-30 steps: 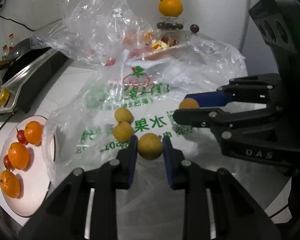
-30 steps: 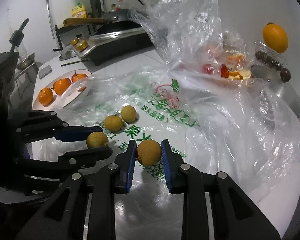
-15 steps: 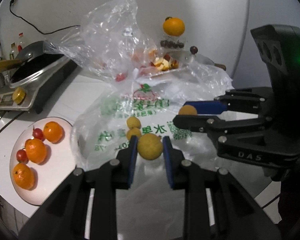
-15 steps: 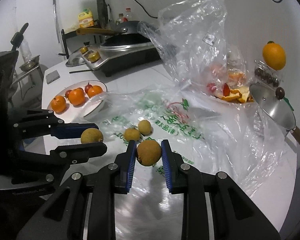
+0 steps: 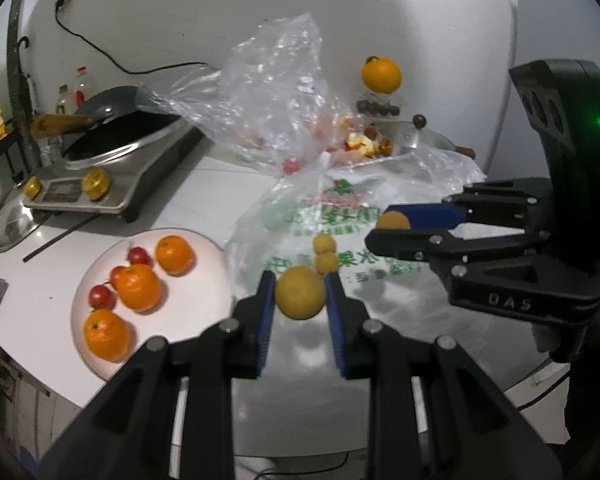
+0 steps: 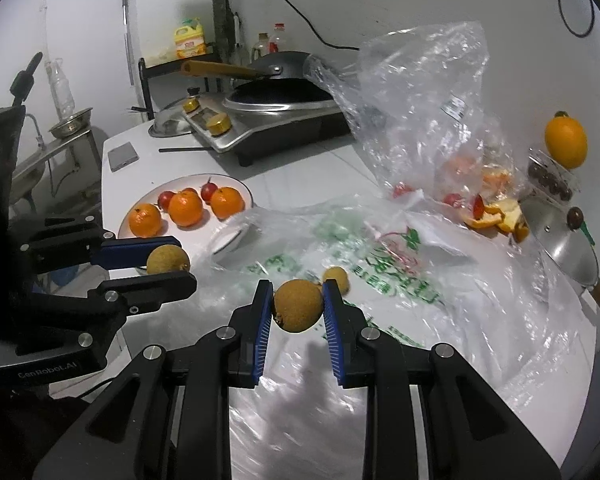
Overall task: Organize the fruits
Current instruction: 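Carry both held yellow fruits over the white plate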
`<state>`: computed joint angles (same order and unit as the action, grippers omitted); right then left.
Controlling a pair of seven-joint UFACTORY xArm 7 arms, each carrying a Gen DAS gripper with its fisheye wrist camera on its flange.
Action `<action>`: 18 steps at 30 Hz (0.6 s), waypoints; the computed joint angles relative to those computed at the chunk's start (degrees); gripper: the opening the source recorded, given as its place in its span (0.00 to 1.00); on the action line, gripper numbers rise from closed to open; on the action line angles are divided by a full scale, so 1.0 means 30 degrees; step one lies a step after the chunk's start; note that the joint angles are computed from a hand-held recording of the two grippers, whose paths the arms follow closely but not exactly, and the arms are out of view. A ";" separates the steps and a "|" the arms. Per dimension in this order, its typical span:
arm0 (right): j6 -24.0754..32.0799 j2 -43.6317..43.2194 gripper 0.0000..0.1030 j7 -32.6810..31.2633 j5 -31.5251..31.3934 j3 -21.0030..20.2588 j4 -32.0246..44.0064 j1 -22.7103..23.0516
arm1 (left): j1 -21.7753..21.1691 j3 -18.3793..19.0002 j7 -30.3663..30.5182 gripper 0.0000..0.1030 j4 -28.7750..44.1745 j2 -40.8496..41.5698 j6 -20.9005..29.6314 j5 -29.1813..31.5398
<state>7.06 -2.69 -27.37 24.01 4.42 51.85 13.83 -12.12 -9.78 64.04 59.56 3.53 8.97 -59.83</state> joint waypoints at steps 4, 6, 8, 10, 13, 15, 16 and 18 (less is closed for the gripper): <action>0.0040 0.0391 0.26 0.0783 -0.0836 0.0297 0.0469 0.0019 | 0.0200 0.0145 0.0320 0.25 -0.0146 -0.0104 -0.0379 -0.0284; 0.0105 0.0686 0.26 0.1113 -0.1279 0.0463 0.0828 0.0038 | 0.0302 0.0177 0.0770 0.25 -0.0110 -0.0124 -0.0410 -0.0723; 0.0165 0.0990 0.26 0.1358 -0.1608 0.0584 0.1168 -0.0001 | 0.0399 0.0252 0.1001 0.25 0.0034 -0.0004 -0.0448 -0.0901; 0.0227 0.1303 0.26 0.1581 -0.1884 0.0722 0.1541 -0.0046 | 0.0544 0.0320 0.0992 0.25 0.0178 0.0152 -0.0471 -0.0910; 0.0424 0.1919 0.26 0.1825 -0.2355 0.0948 0.2309 -0.0121 | 0.0785 0.0270 0.0859 0.25 0.0474 0.0514 -0.0574 -0.0924; 0.0565 0.2236 0.26 0.1782 -0.2411 0.1121 0.2721 -0.0229 | 0.0997 0.0129 0.0869 0.25 0.0680 0.0802 -0.0779 -0.1162; 0.0636 0.2404 0.26 0.1748 -0.2434 0.1198 0.2921 -0.0286 | 0.1131 0.0079 0.0761 0.25 0.0846 0.1032 -0.0829 -0.1222; 0.0782 0.2797 0.26 0.1556 -0.2299 0.1397 0.3391 -0.0436 | 0.1328 -0.0041 0.0359 0.25 0.1040 0.1385 -0.0966 -0.0900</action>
